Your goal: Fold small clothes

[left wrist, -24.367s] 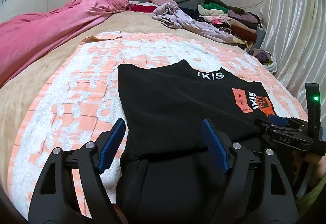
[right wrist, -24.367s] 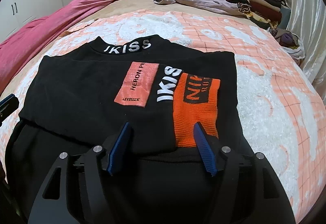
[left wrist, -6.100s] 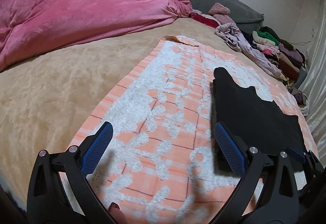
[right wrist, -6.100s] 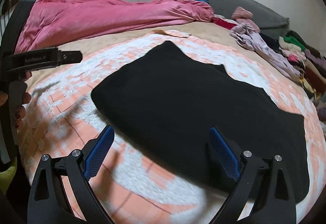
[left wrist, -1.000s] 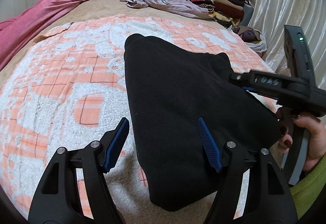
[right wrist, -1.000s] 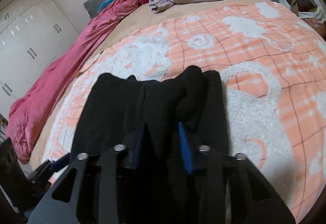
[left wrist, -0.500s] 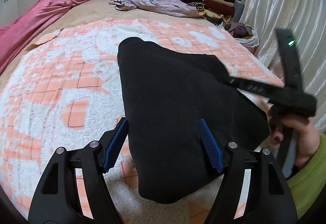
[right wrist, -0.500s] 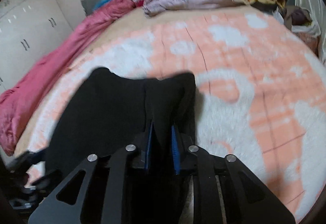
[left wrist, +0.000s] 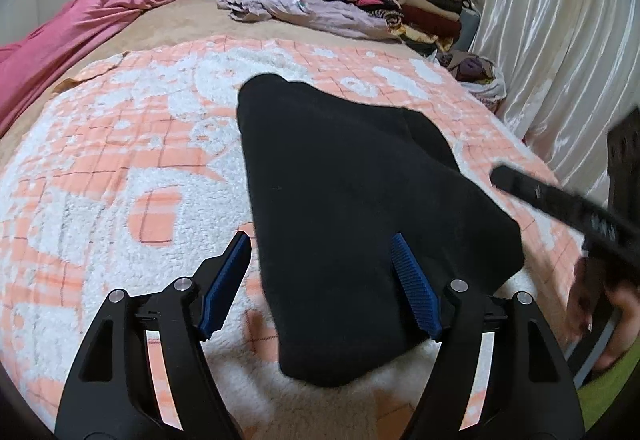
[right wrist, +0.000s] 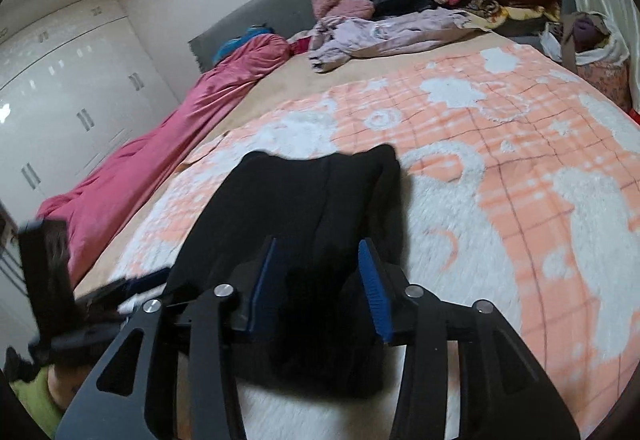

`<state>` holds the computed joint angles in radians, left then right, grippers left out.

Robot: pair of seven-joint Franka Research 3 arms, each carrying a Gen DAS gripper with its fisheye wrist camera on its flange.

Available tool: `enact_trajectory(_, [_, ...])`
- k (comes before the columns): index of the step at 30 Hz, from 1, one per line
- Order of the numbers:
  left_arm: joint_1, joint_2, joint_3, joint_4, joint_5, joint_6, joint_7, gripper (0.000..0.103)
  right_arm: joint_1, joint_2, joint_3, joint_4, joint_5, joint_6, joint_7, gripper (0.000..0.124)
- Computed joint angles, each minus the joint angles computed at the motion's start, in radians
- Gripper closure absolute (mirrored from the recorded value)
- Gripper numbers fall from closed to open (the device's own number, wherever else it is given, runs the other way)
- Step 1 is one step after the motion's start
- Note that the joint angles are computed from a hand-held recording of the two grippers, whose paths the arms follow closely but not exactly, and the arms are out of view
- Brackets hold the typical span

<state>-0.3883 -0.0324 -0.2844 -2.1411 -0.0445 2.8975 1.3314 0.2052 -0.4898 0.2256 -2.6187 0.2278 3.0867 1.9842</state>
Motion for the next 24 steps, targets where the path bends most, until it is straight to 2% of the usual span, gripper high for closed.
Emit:
enact_trajectory(1, [0.002,-0.008,0.000,-0.007,0.004,0.003,-0.008,0.038,0.009,-0.012,0.000,-0.010,0.003,0.002,0.001,0.080])
enact_trajectory(3, [0.001,-0.023,0.004,-0.023,-0.007,0.010,-0.009,0.038,0.018,-0.033,0.008,-0.025,0.007,-0.015,0.007,0.070])
enact_trajectory(6, [0.005,-0.024,0.005,-0.024,0.028,-0.006,-0.037,0.038,-0.041,-0.031,0.067,-0.017,-0.031,-0.075,0.047,0.070])
enact_trajectory(7, [0.004,-0.020,0.006,-0.022,0.033,-0.015,-0.040,0.038,-0.042,-0.021,0.062,-0.015,-0.058,-0.093,0.073,0.075])
enact_trajectory(8, [0.003,-0.019,0.007,-0.023,0.027,-0.018,-0.035,0.038,-0.008,-0.007,0.031,-0.015,-0.027,-0.093,0.048,0.101])
enact_trajectory(9, [0.001,-0.019,0.007,-0.025,0.015,-0.019,-0.026,0.038,0.021,-0.003,0.005,-0.024,-0.009,-0.082,0.039,0.105])
enact_trajectory(14, [0.001,-0.021,0.006,-0.033,0.032,-0.022,-0.029,0.035,-0.062,-0.005,0.090,-0.044,-0.071,-0.074,0.127,0.101])
enact_trajectory(16, [-0.001,-0.024,0.007,-0.035,0.023,-0.028,-0.026,0.035,-0.075,-0.004,0.101,-0.048,-0.088,-0.072,0.161,0.099])
enact_trajectory(21, [0.000,-0.041,0.008,-0.045,0.044,-0.032,-0.039,0.035,-0.133,-0.042,0.158,-0.035,-0.170,-0.125,0.242,0.087])
enact_trajectory(24, [-0.003,-0.057,0.012,-0.058,0.040,-0.025,-0.040,0.035,-0.155,-0.075,0.186,-0.039,-0.219,-0.139,0.290,0.087])
